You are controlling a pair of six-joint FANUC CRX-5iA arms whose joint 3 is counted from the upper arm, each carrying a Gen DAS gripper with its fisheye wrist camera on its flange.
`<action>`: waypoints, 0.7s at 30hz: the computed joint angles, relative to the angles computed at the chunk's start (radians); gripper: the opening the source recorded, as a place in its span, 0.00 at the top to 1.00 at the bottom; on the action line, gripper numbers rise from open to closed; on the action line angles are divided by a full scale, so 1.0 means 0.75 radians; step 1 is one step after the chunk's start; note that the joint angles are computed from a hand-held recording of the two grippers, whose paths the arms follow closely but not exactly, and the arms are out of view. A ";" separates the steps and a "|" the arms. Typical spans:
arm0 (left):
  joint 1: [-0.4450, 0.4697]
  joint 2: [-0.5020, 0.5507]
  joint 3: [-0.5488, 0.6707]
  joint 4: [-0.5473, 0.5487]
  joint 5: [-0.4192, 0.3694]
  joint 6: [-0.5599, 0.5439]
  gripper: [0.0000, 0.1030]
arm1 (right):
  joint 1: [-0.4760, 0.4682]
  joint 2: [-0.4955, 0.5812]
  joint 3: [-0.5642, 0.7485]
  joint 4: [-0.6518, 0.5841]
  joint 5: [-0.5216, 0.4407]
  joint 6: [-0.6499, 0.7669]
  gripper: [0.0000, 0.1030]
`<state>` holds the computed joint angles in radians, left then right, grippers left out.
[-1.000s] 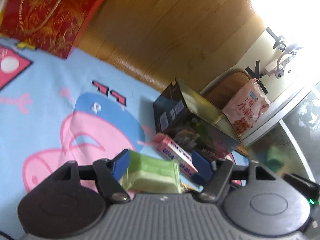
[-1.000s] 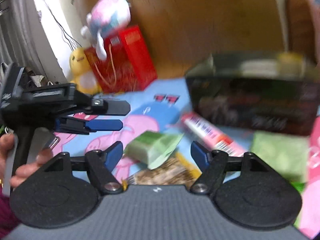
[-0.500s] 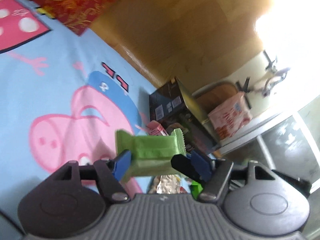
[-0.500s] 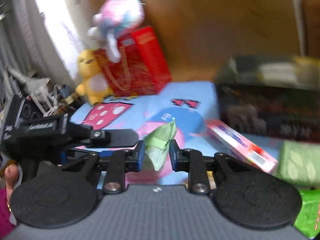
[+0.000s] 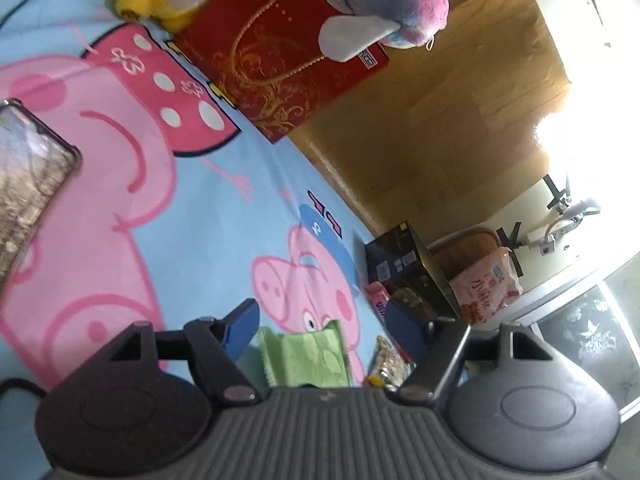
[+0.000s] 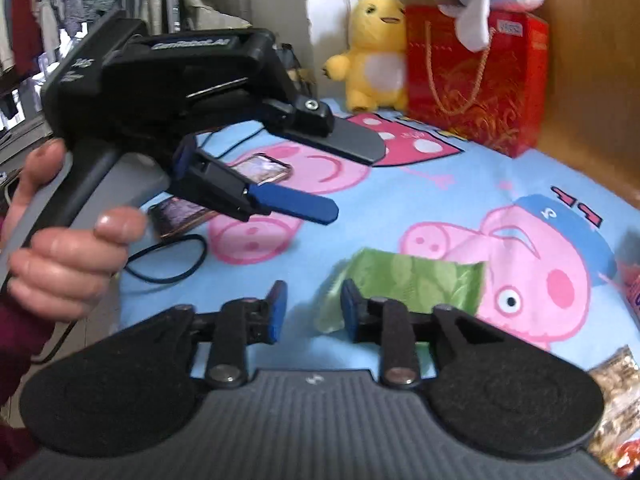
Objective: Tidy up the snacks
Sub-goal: 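Grasp the light green leaf-print packet with the left gripper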
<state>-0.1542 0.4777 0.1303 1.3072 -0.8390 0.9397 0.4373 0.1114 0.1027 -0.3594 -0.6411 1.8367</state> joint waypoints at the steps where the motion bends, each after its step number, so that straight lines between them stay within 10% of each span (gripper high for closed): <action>1: 0.003 0.000 0.001 -0.010 0.000 0.000 0.32 | -0.015 -0.015 -0.006 -0.035 -0.001 0.018 0.55; 9: -0.008 0.021 0.035 -0.120 -0.047 0.008 0.32 | -0.026 -0.066 -0.149 0.220 0.184 -0.377 0.39; 13: -0.027 0.027 0.072 -0.223 -0.034 0.051 0.27 | -0.118 -0.001 -0.041 0.016 0.098 -0.353 0.40; 21: -0.079 0.044 0.166 -0.449 -0.028 0.132 0.42 | -0.056 -0.032 -0.084 0.101 0.073 -0.335 0.66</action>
